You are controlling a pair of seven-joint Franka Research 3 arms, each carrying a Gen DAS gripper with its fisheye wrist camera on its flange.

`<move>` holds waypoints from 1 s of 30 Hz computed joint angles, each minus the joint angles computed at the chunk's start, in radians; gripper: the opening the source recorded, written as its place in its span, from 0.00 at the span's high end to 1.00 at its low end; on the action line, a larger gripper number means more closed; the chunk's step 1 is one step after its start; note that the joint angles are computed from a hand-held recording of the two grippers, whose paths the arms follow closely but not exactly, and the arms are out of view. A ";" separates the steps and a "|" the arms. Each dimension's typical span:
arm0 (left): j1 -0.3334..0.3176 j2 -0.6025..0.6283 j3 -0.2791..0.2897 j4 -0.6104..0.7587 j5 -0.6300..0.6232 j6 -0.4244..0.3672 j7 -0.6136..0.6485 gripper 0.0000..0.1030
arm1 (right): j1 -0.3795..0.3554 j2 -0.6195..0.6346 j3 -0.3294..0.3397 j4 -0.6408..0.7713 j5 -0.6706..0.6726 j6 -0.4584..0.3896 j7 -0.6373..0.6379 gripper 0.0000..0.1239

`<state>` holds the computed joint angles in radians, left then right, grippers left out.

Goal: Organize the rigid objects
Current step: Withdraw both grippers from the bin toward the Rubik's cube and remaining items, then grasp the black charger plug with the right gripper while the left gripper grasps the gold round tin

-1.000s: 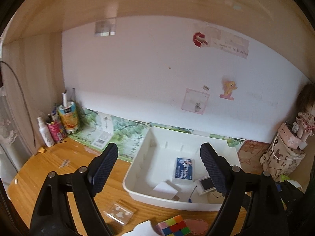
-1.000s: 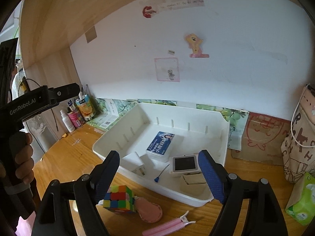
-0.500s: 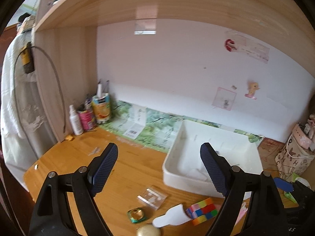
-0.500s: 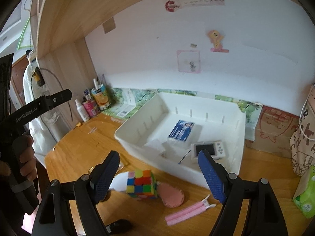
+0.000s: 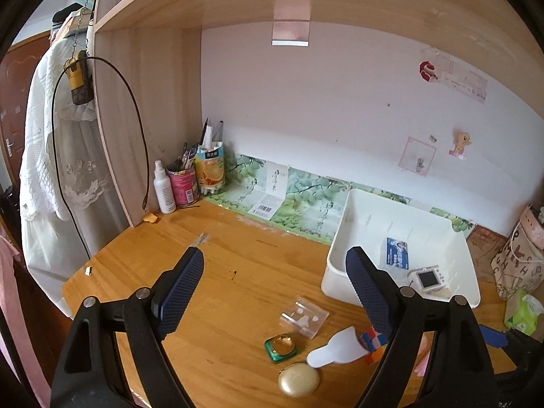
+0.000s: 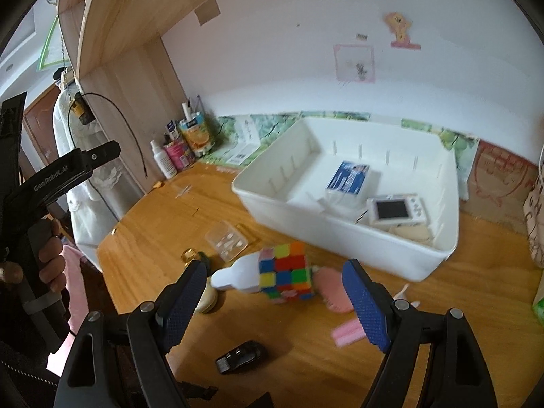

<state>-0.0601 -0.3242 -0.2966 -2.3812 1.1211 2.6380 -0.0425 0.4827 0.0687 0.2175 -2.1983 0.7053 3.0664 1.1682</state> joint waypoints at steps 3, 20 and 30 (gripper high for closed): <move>-0.003 -0.006 0.010 -0.014 -0.027 0.003 0.020 0.15 | 0.002 -0.001 0.001 0.005 0.007 -0.047 0.009 0.33; -0.005 -0.039 0.110 -0.113 -0.398 0.062 0.424 0.15 | 0.020 0.046 -0.018 0.049 -0.053 -0.235 0.354 0.33; -0.048 -0.017 0.174 -0.126 -0.691 0.082 0.821 0.15 | 0.050 0.073 -0.030 0.059 -0.187 -0.267 0.677 0.33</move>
